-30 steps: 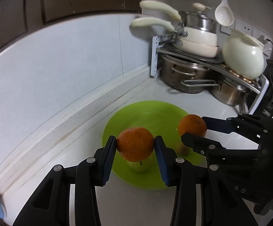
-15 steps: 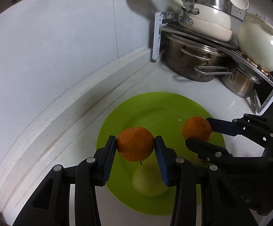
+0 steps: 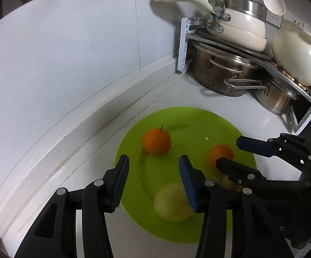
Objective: Organize fruits
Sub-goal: 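Open the left gripper on the orange while the right gripper releases the tangerine, then move both open grippers back toward the remaining fruits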
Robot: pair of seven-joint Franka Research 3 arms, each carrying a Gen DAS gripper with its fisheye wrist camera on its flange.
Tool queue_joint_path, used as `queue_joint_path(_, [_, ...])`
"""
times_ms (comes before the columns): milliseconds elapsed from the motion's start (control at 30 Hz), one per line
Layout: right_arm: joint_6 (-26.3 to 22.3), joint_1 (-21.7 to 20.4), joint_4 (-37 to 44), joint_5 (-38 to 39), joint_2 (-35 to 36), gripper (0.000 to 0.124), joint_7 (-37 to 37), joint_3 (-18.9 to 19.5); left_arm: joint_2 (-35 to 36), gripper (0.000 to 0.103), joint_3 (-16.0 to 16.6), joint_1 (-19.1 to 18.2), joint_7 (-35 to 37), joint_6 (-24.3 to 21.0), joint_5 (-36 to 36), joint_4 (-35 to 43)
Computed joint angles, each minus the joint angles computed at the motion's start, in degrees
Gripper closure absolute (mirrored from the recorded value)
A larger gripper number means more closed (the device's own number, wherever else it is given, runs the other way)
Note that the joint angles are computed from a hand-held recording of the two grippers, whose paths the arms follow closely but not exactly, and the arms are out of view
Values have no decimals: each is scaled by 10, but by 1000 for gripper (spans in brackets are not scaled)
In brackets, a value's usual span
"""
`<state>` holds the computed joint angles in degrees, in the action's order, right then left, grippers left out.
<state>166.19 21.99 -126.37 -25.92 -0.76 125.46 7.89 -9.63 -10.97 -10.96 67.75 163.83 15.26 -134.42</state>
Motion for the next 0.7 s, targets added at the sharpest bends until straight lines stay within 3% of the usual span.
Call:
queue_joint_path(200, [8, -9, -22, -30, -28, 80, 30, 13, -39, 55, -17, 15, -51, 1, 53, -26])
queue_joint_path(467, [29, -36, -58, -66, -83, 80, 78, 54, -114, 53, -9, -5, -67, -10, 33, -67])
queue_joint_path(533, [36, -42, -71, -55, -101, 80, 73, 63, -140, 52, -3, -16, -65, -8, 20, -82])
queue_joint_path(700, [51, -48, -102, 0, -145, 80, 34, 81, -212, 49, -23, -7, -98, -26, 30, -110])
